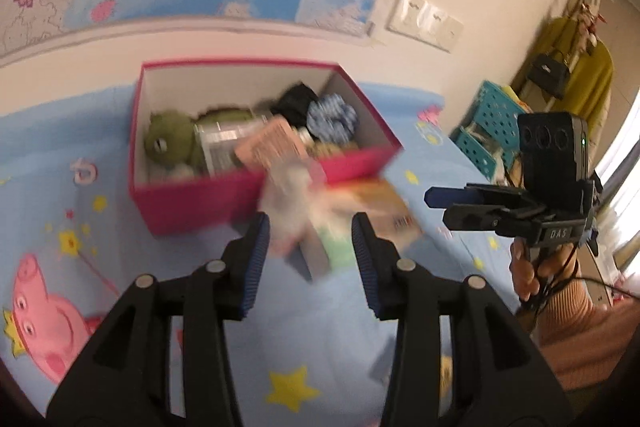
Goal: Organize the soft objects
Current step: 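Move the right gripper back and grasp the floral tissue pack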
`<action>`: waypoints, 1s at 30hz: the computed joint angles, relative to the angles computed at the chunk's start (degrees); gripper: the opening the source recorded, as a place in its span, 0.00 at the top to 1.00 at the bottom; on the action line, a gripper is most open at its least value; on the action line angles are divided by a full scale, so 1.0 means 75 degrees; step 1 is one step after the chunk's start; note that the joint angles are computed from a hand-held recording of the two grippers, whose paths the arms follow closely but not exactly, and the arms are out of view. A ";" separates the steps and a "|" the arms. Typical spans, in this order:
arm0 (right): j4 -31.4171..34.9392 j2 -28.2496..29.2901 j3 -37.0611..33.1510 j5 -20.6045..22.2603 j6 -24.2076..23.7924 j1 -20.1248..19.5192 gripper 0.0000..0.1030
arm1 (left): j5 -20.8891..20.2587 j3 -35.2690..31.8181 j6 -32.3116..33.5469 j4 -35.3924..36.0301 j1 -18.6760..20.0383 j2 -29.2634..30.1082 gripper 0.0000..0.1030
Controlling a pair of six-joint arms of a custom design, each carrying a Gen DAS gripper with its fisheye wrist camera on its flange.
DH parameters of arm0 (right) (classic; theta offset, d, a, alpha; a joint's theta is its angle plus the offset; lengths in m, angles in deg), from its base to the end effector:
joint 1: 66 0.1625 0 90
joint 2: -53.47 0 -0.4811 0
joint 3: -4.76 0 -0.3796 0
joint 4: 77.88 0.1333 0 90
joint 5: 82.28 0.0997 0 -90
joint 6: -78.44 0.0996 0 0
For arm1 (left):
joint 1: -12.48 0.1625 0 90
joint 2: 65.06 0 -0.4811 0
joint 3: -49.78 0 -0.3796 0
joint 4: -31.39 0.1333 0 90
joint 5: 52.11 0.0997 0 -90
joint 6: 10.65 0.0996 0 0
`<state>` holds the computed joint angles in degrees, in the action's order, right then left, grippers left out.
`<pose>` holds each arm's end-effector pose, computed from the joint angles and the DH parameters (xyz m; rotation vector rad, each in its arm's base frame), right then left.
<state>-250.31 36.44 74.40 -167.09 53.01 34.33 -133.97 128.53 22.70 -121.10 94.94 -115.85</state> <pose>0.2882 -0.7874 -0.0347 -0.9601 2.8576 -0.8136 0.0441 -0.7901 0.3326 0.9083 2.6114 -0.7935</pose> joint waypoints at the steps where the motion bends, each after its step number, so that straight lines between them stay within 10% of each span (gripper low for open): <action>1: 0.0019 -0.0081 0.0245 0.0003 -0.0071 0.0004 0.57 | 0.0033 0.0191 0.0050 -0.0023 0.0000 -0.0075 0.57; 18: 0.2276 -0.0130 0.1628 0.0317 -0.0292 0.0036 0.57 | 0.0221 0.2101 -0.0301 0.0041 0.0411 -0.0920 0.57; 30: 0.0298 0.0039 0.1876 -0.0462 0.0677 -0.0046 0.57 | 0.0126 0.2480 -0.0627 0.0851 0.0612 -0.1266 0.57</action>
<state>-248.07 36.73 88.47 -170.56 58.08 33.98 -133.03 147.13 18.00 -114.72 99.53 -125.34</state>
